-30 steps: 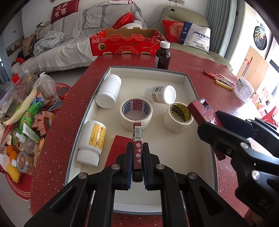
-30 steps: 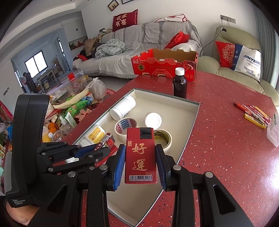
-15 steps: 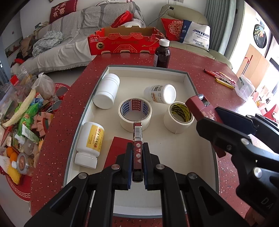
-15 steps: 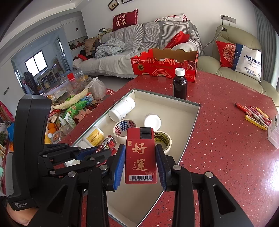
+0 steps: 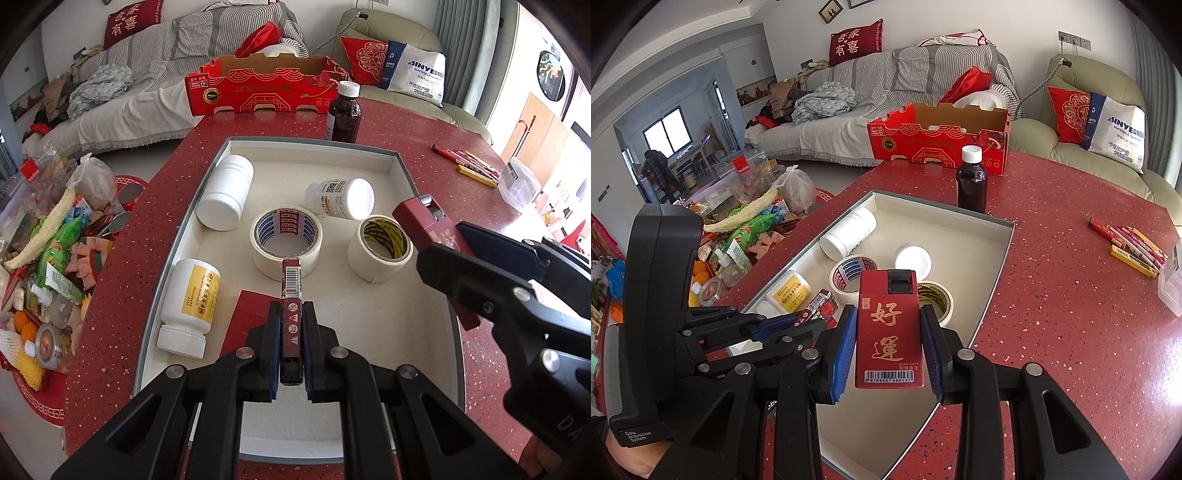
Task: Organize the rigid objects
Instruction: 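Lower both boxes into the tray and open both tools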
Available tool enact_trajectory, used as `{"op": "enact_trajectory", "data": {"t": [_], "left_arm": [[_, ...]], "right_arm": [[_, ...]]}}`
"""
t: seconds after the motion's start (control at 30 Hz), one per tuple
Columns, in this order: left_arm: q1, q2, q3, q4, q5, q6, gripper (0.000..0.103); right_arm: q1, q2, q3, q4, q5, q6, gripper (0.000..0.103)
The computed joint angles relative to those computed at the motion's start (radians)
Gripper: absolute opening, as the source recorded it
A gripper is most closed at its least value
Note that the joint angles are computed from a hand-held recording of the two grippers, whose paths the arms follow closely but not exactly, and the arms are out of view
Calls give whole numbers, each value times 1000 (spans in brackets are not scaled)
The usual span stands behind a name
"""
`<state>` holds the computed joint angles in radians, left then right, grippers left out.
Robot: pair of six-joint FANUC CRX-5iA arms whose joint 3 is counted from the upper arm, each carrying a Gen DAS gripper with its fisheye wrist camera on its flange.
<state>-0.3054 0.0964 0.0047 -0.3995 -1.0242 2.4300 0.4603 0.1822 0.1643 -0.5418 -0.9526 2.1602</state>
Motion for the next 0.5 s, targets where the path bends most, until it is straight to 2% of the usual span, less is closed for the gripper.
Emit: {"op": "enact_trajectory", "data": {"t": [0.33,0.4,0.47,0.5], "left_arm": [[1,0,0,3,0,-2,11],[1,1,1,3,-2,-8,11],[5,8,6,11,-9,-22,26],[3,8,7,7,-11,-19,53]], "right_arm": [[-1,4,5,-1,-4,2,36],[-5,18,25,-6,-37,6,36],[-16,26,40,-24,-54,5,36],[-21,26,44,-35,-53,4,37]]}}
